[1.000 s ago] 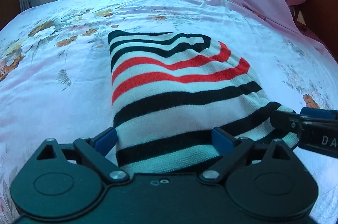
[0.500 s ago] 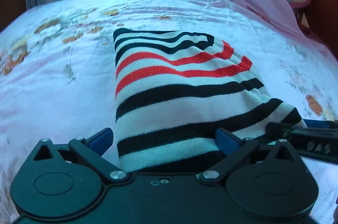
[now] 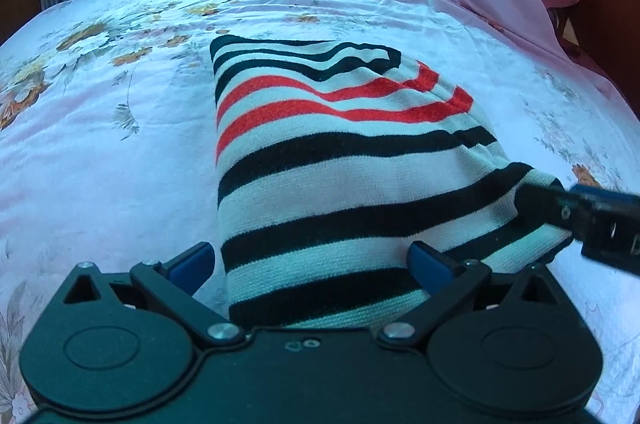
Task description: Fold small clothes
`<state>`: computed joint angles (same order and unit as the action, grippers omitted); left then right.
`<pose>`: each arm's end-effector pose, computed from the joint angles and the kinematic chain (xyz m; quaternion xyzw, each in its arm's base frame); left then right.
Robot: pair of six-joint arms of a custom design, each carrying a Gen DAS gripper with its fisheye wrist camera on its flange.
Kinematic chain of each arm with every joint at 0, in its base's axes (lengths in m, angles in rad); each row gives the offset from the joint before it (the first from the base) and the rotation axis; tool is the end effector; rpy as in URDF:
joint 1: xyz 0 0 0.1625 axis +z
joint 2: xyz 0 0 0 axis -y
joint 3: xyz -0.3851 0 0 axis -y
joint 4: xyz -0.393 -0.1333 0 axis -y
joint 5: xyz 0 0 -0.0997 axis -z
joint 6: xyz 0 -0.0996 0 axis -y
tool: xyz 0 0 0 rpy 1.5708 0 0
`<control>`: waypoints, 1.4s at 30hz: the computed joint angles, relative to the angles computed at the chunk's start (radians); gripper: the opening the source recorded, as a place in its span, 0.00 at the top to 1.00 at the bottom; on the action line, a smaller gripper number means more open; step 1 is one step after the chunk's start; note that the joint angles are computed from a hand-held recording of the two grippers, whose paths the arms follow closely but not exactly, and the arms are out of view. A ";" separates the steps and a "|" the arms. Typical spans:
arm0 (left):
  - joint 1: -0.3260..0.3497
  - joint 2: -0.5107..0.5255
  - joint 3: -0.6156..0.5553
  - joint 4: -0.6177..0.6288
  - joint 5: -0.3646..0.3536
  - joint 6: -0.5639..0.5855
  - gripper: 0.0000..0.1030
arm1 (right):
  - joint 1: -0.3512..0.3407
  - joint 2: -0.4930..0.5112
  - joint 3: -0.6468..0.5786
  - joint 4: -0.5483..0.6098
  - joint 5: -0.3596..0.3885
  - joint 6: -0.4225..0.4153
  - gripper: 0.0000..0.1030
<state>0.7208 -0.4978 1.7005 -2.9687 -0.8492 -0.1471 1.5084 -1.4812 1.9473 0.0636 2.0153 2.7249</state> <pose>-0.3134 -0.5403 -0.0743 0.2883 0.8861 -0.2481 0.2650 0.0646 -0.4176 0.2380 0.0412 -0.8523 0.4259 0.3009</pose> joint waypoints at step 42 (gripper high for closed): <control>0.068 -0.036 -0.079 0.071 -0.066 -0.038 0.02 | -0.133 0.163 -0.284 0.354 -0.161 0.172 0.16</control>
<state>0.7887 -0.5343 1.6216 -2.8974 -0.9155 -0.1855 1.3752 -1.3181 1.6633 0.4179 1.8539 2.8972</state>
